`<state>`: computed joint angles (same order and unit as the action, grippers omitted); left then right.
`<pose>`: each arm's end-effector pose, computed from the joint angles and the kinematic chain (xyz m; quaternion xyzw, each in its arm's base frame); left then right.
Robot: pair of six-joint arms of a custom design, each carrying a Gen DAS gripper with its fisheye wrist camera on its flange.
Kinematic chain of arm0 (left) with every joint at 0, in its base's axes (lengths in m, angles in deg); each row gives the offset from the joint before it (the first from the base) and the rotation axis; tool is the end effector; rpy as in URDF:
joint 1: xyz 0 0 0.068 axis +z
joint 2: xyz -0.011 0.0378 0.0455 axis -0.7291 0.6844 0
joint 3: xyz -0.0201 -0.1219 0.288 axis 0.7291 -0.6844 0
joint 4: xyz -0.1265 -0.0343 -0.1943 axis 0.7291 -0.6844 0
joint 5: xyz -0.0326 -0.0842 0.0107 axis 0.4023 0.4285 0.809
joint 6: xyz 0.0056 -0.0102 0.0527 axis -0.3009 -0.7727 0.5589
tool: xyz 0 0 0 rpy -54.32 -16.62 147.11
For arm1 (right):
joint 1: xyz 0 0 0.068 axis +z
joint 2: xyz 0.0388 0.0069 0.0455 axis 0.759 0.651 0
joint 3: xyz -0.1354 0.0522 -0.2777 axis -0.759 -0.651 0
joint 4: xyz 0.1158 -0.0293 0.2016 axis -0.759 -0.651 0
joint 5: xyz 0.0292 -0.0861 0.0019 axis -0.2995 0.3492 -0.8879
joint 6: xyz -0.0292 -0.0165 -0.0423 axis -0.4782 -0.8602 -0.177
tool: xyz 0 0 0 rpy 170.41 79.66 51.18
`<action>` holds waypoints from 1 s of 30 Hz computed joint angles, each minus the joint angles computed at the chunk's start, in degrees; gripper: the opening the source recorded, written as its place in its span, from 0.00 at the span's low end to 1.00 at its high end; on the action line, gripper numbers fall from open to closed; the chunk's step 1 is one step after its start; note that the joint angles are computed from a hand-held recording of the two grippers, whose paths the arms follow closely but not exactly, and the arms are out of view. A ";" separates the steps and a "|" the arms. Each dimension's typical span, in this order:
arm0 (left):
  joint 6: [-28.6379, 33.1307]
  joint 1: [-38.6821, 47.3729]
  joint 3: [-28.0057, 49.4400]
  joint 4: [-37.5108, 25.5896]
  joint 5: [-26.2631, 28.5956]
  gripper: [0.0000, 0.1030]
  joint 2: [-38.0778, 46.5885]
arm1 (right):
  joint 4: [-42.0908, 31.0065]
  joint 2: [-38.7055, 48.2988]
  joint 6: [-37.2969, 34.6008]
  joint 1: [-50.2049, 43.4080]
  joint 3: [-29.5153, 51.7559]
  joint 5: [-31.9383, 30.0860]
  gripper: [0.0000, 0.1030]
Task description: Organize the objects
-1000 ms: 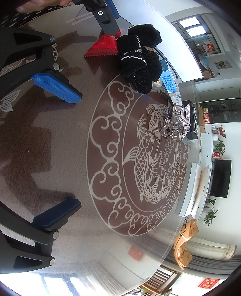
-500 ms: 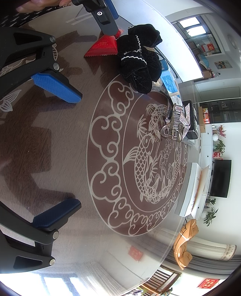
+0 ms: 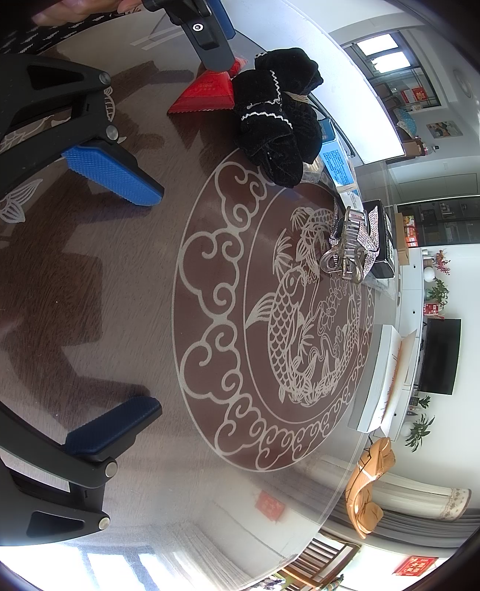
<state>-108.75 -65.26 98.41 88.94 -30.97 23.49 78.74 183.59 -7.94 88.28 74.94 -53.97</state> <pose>0.2549 -0.0766 0.1744 -0.1005 0.9352 -0.0240 0.3386 0.3035 0.2344 0.1342 -0.1293 0.9448 0.0383 0.2987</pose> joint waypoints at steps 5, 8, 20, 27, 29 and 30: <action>-0.12 -0.14 -0.12 0.10 -0.06 1.00 0.02 | 0.00 0.01 0.02 -0.02 0.01 -0.03 1.00; -0.01 0.01 -0.07 0.02 0.04 1.00 -0.03 | -0.03 0.02 -0.01 -0.05 0.04 -0.07 1.00; -0.80 -0.27 -0.79 0.19 0.16 1.00 -1.29 | 0.00 0.03 -0.06 -0.09 0.03 -0.11 1.00; -0.26 4.07 -2.76 -3.38 4.64 1.00 -8.36 | 0.01 0.06 -0.04 -0.07 0.07 -0.06 1.00; 2.10 6.54 -2.29 -5.60 4.59 1.00 -10.00 | -0.01 0.08 -0.03 -0.07 0.11 -0.07 1.00; 3.82 7.86 -1.96 -6.26 4.04 1.00 -10.42 | 0.03 0.11 -0.02 -0.05 0.09 -0.05 1.00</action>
<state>-104.93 -57.40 96.45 82.68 -26.93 13.07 78.77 183.70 -7.96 88.22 75.02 -54.02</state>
